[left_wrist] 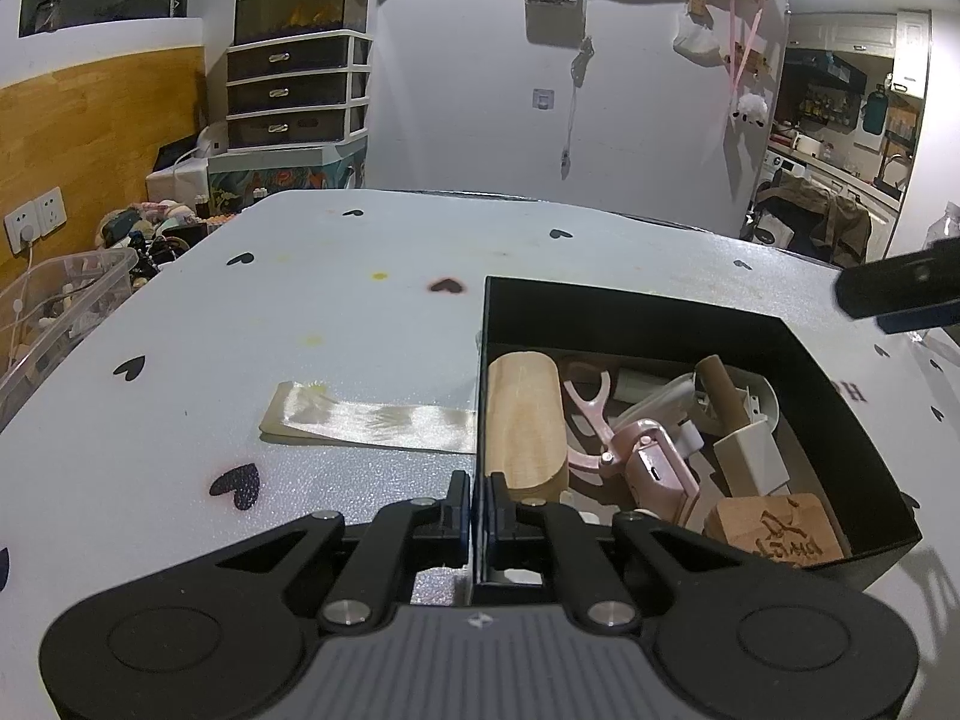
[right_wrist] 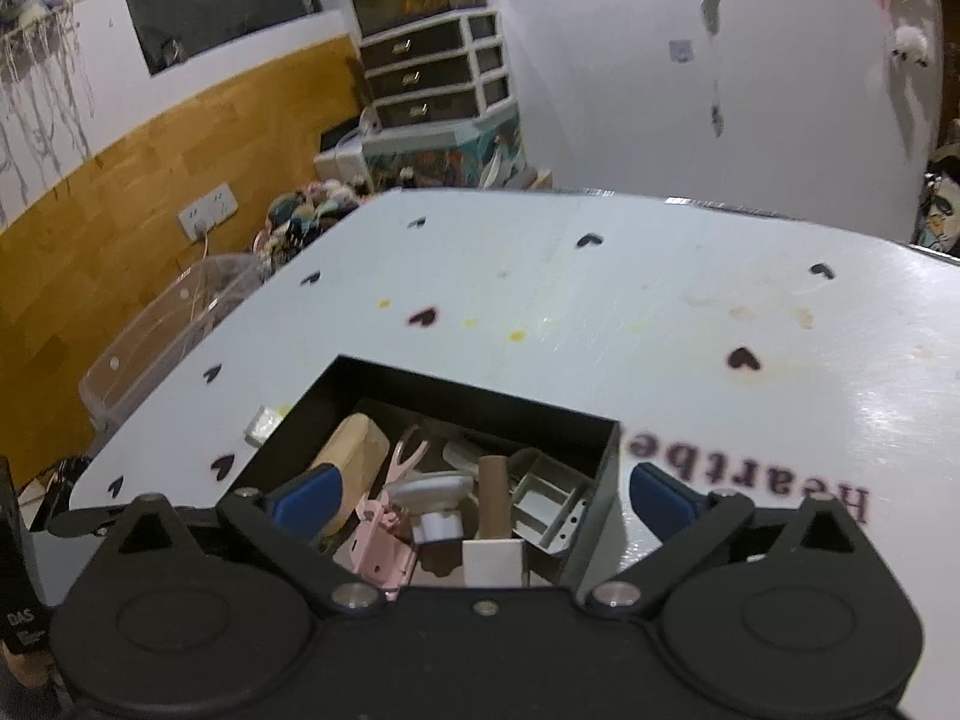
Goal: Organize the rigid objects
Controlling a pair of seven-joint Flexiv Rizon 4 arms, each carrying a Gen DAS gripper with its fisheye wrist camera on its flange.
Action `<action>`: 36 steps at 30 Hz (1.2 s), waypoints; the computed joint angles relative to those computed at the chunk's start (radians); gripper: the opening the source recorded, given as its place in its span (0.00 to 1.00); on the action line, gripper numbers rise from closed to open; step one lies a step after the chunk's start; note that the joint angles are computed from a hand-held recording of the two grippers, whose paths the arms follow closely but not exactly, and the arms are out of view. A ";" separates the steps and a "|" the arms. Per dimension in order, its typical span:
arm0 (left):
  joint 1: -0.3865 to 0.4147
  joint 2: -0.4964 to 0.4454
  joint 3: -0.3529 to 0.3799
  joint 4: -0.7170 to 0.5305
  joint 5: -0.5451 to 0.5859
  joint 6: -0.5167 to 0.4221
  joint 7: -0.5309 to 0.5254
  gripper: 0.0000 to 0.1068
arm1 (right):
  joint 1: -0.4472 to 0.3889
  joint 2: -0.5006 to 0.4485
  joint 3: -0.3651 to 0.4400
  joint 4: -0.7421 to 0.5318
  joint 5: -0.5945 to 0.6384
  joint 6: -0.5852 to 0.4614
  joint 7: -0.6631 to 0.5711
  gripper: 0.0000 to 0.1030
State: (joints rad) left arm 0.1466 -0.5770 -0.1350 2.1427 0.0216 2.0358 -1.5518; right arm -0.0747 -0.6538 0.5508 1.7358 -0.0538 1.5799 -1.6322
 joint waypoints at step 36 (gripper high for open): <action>-0.182 0.097 0.128 0.247 -0.064 0.457 -0.001 0.96 | 0.543 0.159 -0.558 0.487 0.271 0.727 0.109 1.00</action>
